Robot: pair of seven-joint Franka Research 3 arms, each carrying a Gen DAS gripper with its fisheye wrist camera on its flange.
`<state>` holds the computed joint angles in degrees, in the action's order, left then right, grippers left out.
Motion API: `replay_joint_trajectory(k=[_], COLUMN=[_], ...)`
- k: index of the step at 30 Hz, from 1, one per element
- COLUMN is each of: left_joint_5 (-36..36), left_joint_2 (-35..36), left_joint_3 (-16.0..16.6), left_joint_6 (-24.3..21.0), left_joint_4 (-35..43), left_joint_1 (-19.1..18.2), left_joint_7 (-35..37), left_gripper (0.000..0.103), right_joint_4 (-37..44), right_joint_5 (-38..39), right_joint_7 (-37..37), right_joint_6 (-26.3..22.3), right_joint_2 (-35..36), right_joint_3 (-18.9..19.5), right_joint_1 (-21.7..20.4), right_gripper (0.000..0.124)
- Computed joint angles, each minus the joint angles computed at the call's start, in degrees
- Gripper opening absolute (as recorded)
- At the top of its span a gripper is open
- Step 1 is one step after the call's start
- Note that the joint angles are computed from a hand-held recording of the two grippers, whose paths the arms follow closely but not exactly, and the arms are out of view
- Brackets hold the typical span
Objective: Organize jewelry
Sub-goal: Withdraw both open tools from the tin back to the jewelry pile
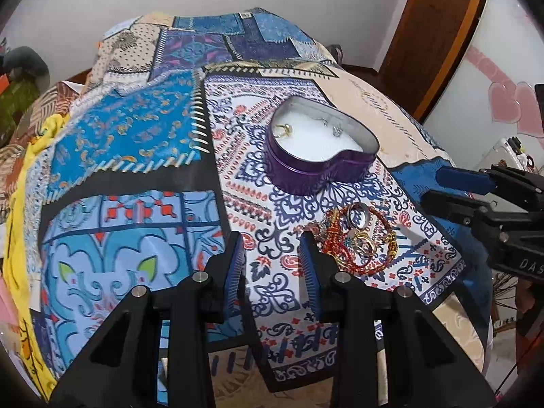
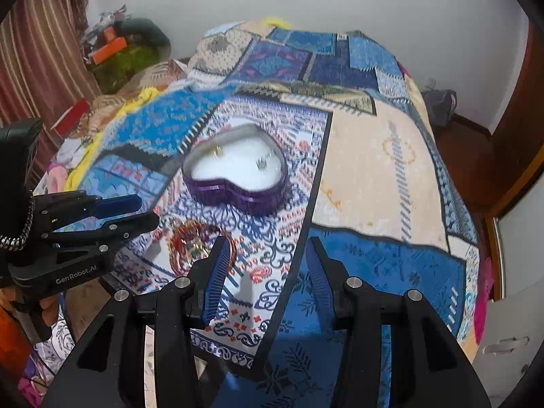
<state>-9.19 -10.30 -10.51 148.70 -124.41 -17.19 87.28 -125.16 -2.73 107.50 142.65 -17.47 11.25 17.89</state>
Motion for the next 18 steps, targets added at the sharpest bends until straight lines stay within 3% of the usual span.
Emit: replay_joint_trajectory(k=[18], left_joint_5=[-7.00], left_joint_2=[3.58], left_joint_3=[-0.33], left_joint_6=[1.06], left_joint_4=[3.20], left_joint_1=[-1.34], left_joint_7=[7.75], left_gripper=[0.033], right_joint_4=[1.14], right_joint_5=[0.18], right_joint_7=[-2.74], right_joint_6=[-1.91], right_joint_2=[2.49], right_joint_3=[-0.61], right_joint_1=[1.08], right_gripper=[0.043])
